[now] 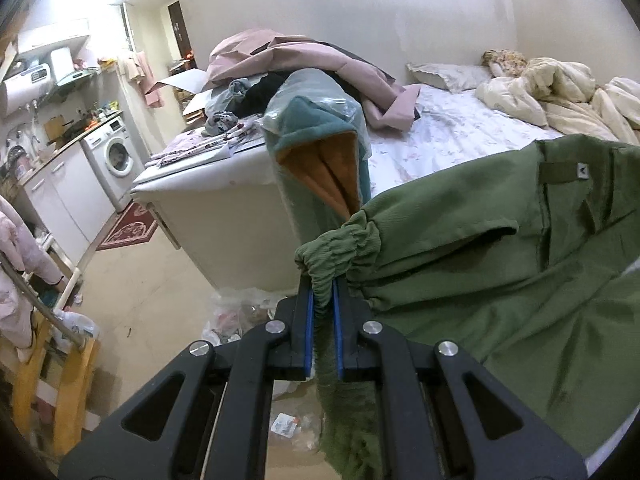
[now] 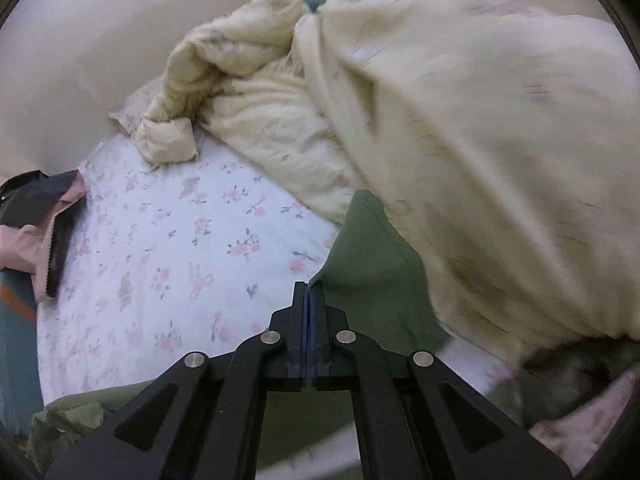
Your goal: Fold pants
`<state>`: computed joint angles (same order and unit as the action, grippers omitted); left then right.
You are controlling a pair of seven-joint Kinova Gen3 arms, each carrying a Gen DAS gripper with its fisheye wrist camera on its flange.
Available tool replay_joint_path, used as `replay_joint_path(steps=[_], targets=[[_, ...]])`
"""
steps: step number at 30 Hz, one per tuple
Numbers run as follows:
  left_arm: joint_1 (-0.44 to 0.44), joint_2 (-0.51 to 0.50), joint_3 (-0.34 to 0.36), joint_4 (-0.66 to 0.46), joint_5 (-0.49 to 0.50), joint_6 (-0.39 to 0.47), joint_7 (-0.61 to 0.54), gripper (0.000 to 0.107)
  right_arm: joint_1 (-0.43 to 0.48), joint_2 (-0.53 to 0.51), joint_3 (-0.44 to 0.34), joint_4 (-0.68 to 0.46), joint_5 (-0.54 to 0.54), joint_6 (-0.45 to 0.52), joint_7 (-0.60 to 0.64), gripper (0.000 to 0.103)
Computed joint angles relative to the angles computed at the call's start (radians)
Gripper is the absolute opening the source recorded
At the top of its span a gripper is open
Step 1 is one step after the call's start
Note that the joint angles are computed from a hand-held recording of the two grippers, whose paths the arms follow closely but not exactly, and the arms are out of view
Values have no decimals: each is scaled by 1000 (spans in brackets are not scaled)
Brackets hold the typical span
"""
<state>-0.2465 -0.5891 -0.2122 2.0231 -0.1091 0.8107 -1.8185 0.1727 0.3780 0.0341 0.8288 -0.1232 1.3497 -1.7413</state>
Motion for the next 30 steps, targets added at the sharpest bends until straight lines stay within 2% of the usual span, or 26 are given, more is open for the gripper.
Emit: replay_joint_path(steps=[3, 7, 11, 16, 17, 19, 21, 22, 26, 29, 30], targets=[[61, -53, -77, -12, 22, 43, -71, 6, 36, -78, 4, 55, -20, 11, 29, 0], [134, -139, -147, -9, 34, 104, -174, 6, 61, -218, 48, 239, -41, -44, 89, 0], [165, -213, -186, 25, 8, 165, -258, 6, 112, -338, 109, 424, -65, -26, 162, 0], [168, -264, -233, 99, -32, 212, -315, 8, 261, -413, 61, 656, -5, 4, 194, 0], [163, -267, -244, 118, -47, 224, -325, 9, 256, -421, 70, 702, 17, -3, 196, 0], [147, -267, -251, 144, -72, 229, -336, 12, 195, -448, 136, 795, 40, -45, 182, 0], [111, -251, -256, 167, -100, 229, -330, 12, 158, -462, 161, 844, 79, -64, 148, 0], [112, -245, -275, 163, -101, 240, -334, 12, 156, -461, 161, 854, 87, -55, 146, 5], [90, -231, -341, 132, -106, 267, -332, 12, 116, -460, 118, 856, 195, 9, 81, 7], [17, -192, -343, 130, -169, 238, -323, 14, 78, -479, 87, 834, 259, 64, 23, 14], [6, -173, -366, 118, -179, 237, -315, 14, 64, -489, 75, 828, 285, 79, 0, 16]])
